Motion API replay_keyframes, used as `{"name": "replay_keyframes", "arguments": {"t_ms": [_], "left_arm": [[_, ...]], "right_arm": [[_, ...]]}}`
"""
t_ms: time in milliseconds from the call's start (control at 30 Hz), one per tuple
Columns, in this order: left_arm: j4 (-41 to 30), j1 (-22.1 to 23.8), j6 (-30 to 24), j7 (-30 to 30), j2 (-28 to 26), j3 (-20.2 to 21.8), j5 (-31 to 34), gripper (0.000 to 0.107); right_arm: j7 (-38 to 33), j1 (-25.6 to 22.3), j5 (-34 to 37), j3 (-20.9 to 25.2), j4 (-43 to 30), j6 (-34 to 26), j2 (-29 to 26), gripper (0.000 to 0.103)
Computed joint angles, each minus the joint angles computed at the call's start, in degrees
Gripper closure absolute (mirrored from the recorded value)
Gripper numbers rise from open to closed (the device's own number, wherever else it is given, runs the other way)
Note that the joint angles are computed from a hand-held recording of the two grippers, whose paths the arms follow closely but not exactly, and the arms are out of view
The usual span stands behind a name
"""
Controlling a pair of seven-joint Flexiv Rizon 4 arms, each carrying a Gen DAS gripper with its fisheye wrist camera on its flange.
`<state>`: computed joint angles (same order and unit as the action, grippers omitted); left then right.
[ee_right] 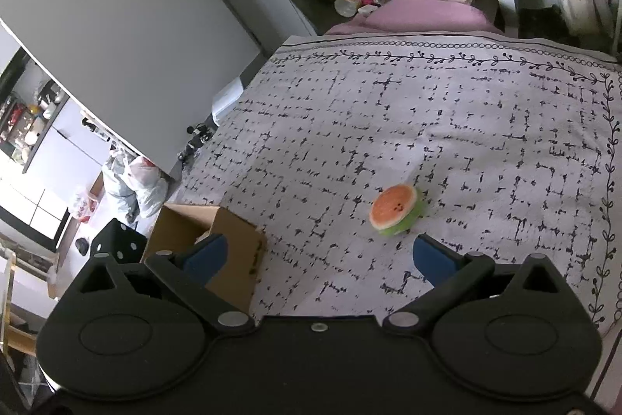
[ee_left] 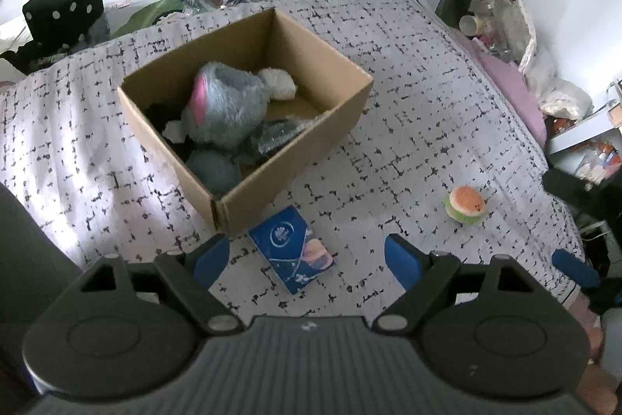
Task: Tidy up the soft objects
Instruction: 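Grasp the blue tissue pack with the left gripper while the right grasps the burger plush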
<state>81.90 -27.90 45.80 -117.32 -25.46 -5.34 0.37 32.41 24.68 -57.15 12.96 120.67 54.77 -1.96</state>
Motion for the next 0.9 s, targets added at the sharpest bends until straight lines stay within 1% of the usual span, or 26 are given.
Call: {"name": "replay_keyframes", "arguments": {"t_ms": [100, 200, 333, 433, 533, 567, 633, 767, 833, 900], "left_arm": [[-0.24, -0.77, 0.1, -1.23, -0.65, 0.3, 0.92, 0.021], [-0.91, -1.79, 0.17, -2.71, -1.62, 0.89, 2.61, 0.021], [-1.08, -2.23, 0.49, -3.62, -2.73, 1.05, 3.24, 0.022], [-1.53, -2.64, -0.23, -4.5, -3.7, 1.36, 3.69, 0.022], [-2.03, -3.0, 0.11, -5.24, -4.91, 1.64, 4.38, 0.024], [-2.51, -3.33, 0.13, -5.55, -5.45, 1.97, 5.02, 0.024], [-3.45, -3.96, -0.34, -6.97, -6.37, 2.68, 5.89, 0.024], [-5.05, -4.74, -1.96, -8.89, -7.86, 3.26, 6.66, 0.024], [-5.71, -5.31, -2.34, -9.68, -8.41, 3.49, 7.49, 0.024], [-6.13, -5.44, -2.36, -9.84, -8.93, 3.32, 7.65, 0.024]], "right_arm": [[-0.49, -0.48, 0.81, -0.26, 0.29, 0.15, 0.05, 0.0], [-0.71, -1.2, 1.09, -0.79, 0.59, 1.79, -0.26, 0.001], [-2.81, -1.78, 2.67, -1.21, 0.45, 2.38, -0.85, 0.001], [-3.97, -2.3, 4.13, -1.67, 0.55, 3.09, -1.37, 0.002], [-3.23, -2.73, 4.64, -2.21, 1.01, 4.48, -2.1, 0.004], [-2.54, -2.94, 4.82, -2.46, 1.33, 5.52, -2.42, 0.005], [-2.29, -3.15, 6.17, -2.73, 1.63, 6.33, -3.05, 0.014], [-5.72, -3.03, 7.94, -3.25, 0.88, 5.92, -4.32, 0.015], [-8.05, -3.17, 9.77, -3.56, 0.36, 6.53, -5.24, 0.02], [-9.66, -3.27, 11.11, -4.03, 0.04, 7.33, -6.07, 0.022]]}}
